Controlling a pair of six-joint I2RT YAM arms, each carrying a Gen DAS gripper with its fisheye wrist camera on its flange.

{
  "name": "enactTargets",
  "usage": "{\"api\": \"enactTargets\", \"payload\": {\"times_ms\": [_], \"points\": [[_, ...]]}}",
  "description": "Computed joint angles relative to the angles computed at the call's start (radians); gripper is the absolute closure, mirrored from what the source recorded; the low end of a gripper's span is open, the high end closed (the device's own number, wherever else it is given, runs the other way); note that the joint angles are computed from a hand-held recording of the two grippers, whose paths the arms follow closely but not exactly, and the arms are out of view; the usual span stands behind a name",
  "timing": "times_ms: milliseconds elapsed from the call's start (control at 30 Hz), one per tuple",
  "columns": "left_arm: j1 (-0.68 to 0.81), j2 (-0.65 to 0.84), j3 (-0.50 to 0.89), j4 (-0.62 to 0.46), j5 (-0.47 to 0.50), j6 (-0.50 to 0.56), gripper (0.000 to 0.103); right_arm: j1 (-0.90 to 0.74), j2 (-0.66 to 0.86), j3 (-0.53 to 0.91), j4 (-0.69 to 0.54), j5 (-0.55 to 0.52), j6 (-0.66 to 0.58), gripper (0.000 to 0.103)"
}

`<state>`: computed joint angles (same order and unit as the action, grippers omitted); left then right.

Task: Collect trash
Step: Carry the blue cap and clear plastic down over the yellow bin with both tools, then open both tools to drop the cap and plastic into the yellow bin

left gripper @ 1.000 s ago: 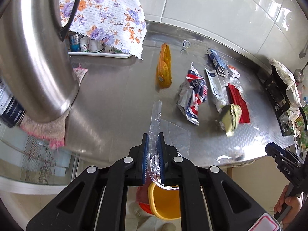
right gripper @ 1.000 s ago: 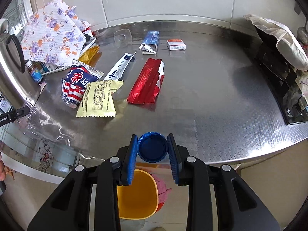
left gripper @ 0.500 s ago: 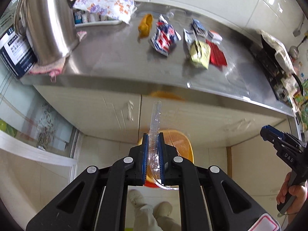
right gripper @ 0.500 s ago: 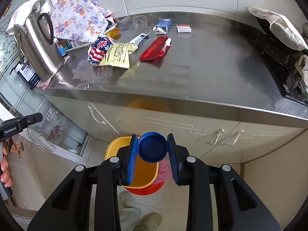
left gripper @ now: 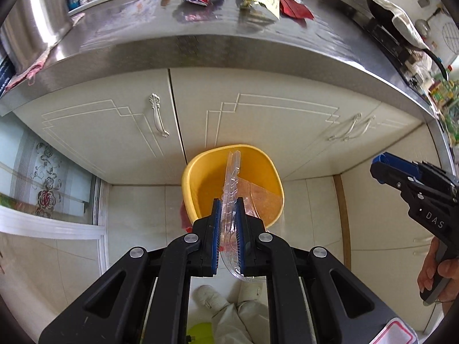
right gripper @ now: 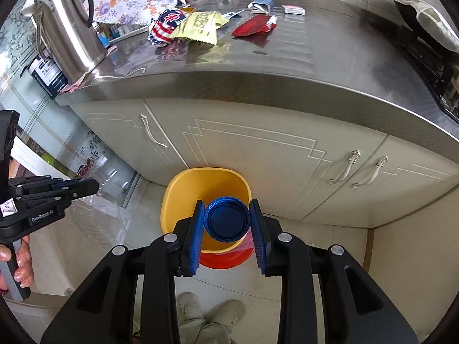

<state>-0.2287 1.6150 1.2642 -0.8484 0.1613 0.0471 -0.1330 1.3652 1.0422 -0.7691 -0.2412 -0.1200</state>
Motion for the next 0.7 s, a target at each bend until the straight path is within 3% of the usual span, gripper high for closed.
{"api": "enactTargets", "payload": {"times_ms": [167,367,500,700], "points": [[0.037,0.049,-0.059,0.107,0.074,0.099,0.092,0.033,0.073,-0.042,0.087,-0.062,-0.004,0.071],[0.056,0.196,-0.080,0.204,0.161,0.251,0.092,0.077,0.287,-0.066,0.243,-0.106,-0.035,0.071],[0.060,0.342,-0.038,0.225,0.207,0.305,0.092,0.093,0.460,-0.032,0.316,-0.108,-0.042,0.071],[0.054,0.524,0.053,0.228,0.192,0.358,0.092,0.102,0.704,0.069,0.351,-0.109,-0.055,0.071]]}}
